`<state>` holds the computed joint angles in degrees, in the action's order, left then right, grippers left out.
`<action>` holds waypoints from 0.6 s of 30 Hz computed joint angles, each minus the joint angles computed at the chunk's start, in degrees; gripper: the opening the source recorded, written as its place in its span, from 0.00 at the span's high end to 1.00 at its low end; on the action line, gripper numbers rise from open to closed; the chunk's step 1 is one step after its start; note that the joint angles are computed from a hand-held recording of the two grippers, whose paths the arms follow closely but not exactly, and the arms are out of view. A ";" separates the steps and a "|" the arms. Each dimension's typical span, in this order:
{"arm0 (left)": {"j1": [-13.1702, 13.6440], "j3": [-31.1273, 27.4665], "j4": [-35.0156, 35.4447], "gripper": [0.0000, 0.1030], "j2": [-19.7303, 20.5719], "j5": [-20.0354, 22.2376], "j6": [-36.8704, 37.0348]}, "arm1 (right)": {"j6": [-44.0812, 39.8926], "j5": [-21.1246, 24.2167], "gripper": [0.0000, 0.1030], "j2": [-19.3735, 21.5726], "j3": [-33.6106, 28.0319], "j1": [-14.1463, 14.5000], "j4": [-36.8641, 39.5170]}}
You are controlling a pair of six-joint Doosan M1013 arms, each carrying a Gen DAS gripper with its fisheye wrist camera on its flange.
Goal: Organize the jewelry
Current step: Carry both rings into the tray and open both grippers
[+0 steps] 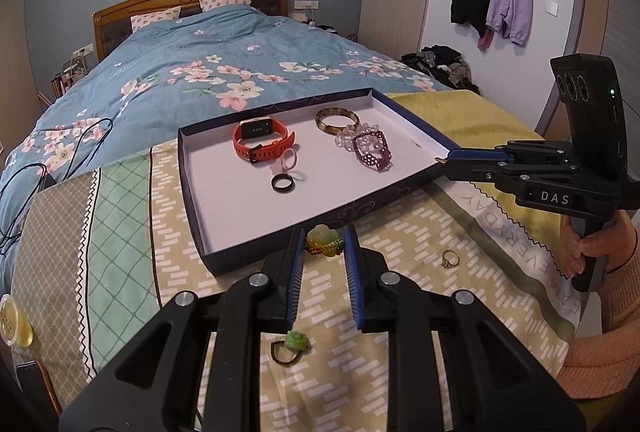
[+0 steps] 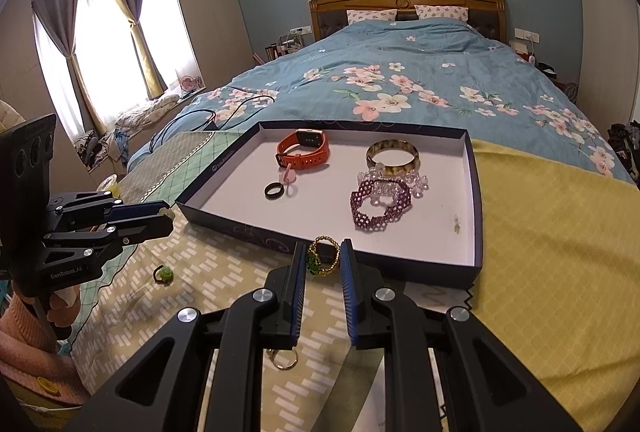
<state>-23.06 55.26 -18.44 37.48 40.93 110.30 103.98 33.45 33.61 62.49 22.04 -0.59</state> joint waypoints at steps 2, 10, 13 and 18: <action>-0.07 -0.40 0.22 0.81 0.23 -0.03 -0.27 | -0.21 0.02 0.85 0.19 -0.33 -0.10 0.39; -0.24 -1.73 0.89 0.80 0.95 -0.10 -1.19 | -1.20 0.61 0.85 0.92 -1.76 -0.23 0.43; -0.28 -2.33 1.10 0.80 1.29 -0.02 -1.60 | -1.05 0.70 0.85 1.17 -2.24 -0.28 -0.03; -0.46 -3.93 2.24 0.80 2.18 0.53 -2.79 | -0.87 1.80 0.85 2.06 -3.82 -0.49 -0.92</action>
<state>-23.52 51.32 -16.20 39.66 41.46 107.51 103.11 35.25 35.68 58.67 21.55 -1.51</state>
